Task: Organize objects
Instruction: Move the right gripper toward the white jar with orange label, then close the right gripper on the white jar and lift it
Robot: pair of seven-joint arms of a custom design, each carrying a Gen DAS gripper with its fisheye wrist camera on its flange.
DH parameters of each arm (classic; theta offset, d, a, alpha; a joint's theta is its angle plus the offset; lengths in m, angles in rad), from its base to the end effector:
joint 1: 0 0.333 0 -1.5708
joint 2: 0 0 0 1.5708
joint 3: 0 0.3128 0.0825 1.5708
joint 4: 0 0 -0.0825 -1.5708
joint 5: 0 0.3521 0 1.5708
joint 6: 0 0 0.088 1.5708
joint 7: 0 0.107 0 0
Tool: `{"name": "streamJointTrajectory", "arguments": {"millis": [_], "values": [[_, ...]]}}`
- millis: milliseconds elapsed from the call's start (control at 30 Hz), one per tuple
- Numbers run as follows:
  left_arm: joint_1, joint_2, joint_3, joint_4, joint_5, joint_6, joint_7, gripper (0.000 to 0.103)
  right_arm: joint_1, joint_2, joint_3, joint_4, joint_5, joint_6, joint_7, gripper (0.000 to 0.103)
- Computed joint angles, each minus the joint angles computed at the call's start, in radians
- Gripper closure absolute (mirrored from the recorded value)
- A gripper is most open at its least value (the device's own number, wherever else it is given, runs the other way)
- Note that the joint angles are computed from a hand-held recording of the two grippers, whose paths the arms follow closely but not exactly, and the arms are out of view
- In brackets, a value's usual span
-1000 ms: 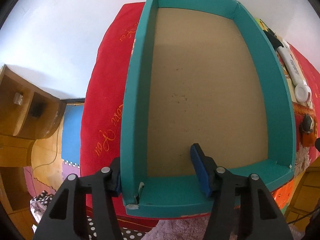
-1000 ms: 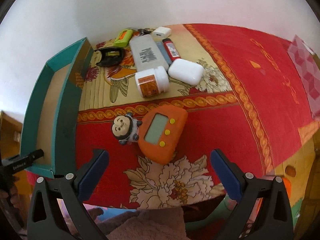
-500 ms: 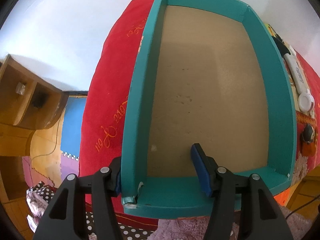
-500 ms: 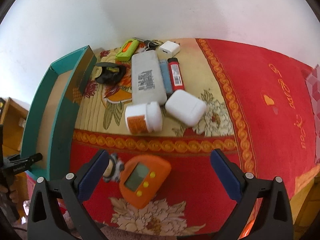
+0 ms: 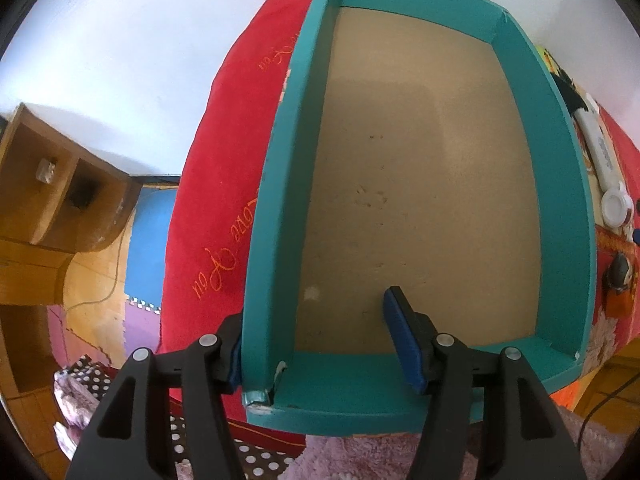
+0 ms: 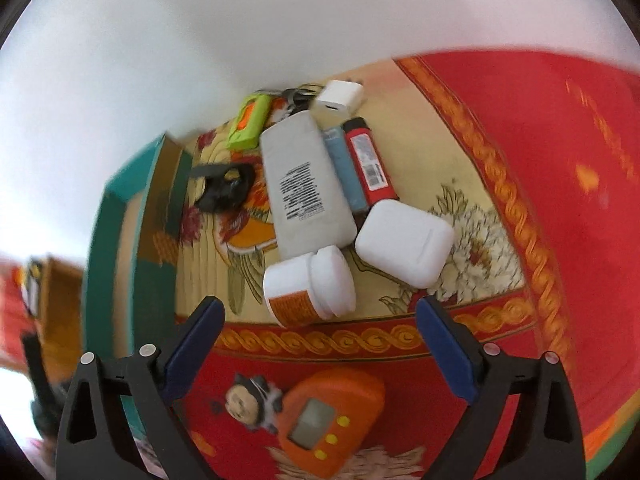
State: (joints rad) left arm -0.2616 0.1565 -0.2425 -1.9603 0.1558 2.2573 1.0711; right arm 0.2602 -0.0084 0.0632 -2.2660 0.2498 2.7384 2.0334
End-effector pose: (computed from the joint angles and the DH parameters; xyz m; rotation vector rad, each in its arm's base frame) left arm 0.5087 -0.2700 0.4258 -2.0311 2.2202 -0.1735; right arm 0.5067 0.1597 0.4319 -1.5197 2.1614 -0.0587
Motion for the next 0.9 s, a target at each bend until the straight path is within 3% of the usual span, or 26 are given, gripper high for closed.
{"name": "streamJointTrajectory", "arguments": {"millis": [100,233,367,567,733,900], "values": [[-0.005,0.0,-0.001,0.004,0.009,-0.013,-0.007,0.043,-0.003,0.032,-0.003,0.025,0.129,-0.013,0.008,0.007],[0.0,0.002,0.0,0.001,0.0,-0.002,0.011,0.043,-0.001,0.065,-0.008,0.045,0.133,-0.006,0.089,0.017],[-0.002,0.0,0.0,0.0,0.014,0.001,0.019,0.043,0.015,0.094,-0.009,0.074,0.04,-0.013,0.161,0.045],[0.001,-0.002,0.002,-0.008,0.022,0.014,0.044,0.043,0.079,0.133,-0.02,0.132,-0.232,-0.071,0.296,0.045],[0.003,-0.003,0.003,-0.019,0.027,0.03,0.049,0.043,0.17,0.189,-0.033,0.238,-0.567,-0.215,0.415,0.045],[-0.003,0.0,0.0,-0.012,0.035,0.03,0.042,0.043,0.209,0.214,-0.023,0.269,-0.643,-0.235,0.413,0.044]]}}
